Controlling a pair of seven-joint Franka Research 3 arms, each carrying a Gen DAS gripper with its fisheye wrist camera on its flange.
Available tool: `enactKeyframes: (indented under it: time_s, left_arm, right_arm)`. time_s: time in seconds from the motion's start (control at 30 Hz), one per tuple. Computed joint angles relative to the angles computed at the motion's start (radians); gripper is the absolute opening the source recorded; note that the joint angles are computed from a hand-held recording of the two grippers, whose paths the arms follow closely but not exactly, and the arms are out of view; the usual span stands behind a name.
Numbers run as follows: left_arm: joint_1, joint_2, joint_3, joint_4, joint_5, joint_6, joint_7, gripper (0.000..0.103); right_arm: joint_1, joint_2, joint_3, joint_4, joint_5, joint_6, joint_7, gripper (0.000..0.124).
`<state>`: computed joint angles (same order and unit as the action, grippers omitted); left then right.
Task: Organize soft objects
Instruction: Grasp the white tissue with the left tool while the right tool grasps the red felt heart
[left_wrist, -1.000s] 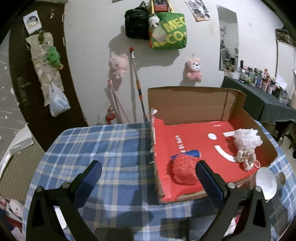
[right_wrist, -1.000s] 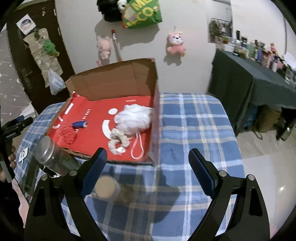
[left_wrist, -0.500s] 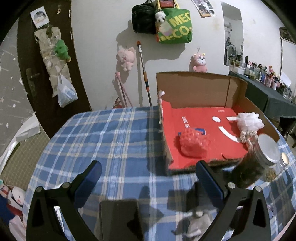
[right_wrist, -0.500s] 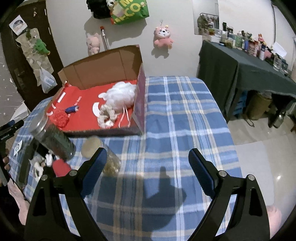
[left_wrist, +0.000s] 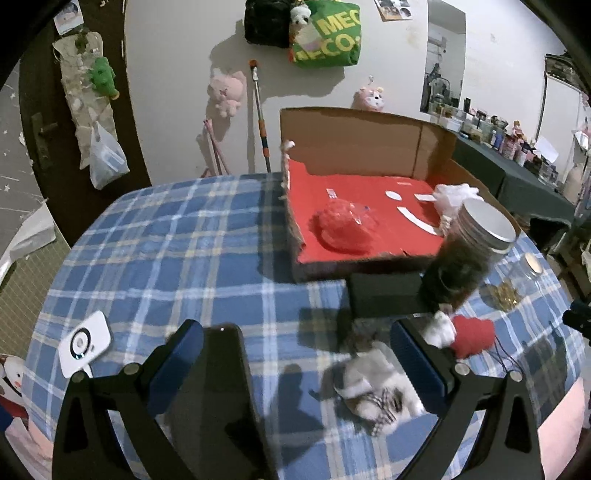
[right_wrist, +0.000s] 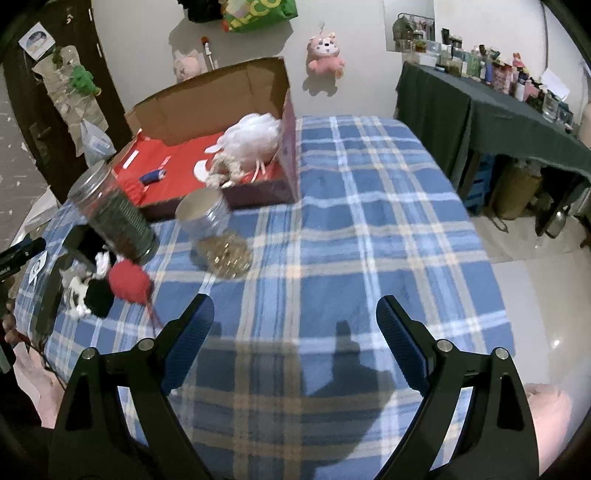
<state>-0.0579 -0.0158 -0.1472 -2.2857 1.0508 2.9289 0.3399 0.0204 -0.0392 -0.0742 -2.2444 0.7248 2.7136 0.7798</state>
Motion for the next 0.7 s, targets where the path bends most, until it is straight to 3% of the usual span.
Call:
enactKeyframes:
  time_s: [0.4, 0.7]
  left_arm:
    - [-0.016, 0.001, -0.012, -0.04, -0.047, 0.059, 0.043, 0.097]
    - [-0.038, 0.045, -0.004, -0.038, -0.162, 0.087, 0.164, 0.076]
  right_arm:
    - [0.039, -0.042, 0.004, -0.045, 0.137, -0.081, -0.118, 0.09]
    - [0.076, -0.033, 0.025, -0.044, 0.184, -0.087, -0.185, 0.09]
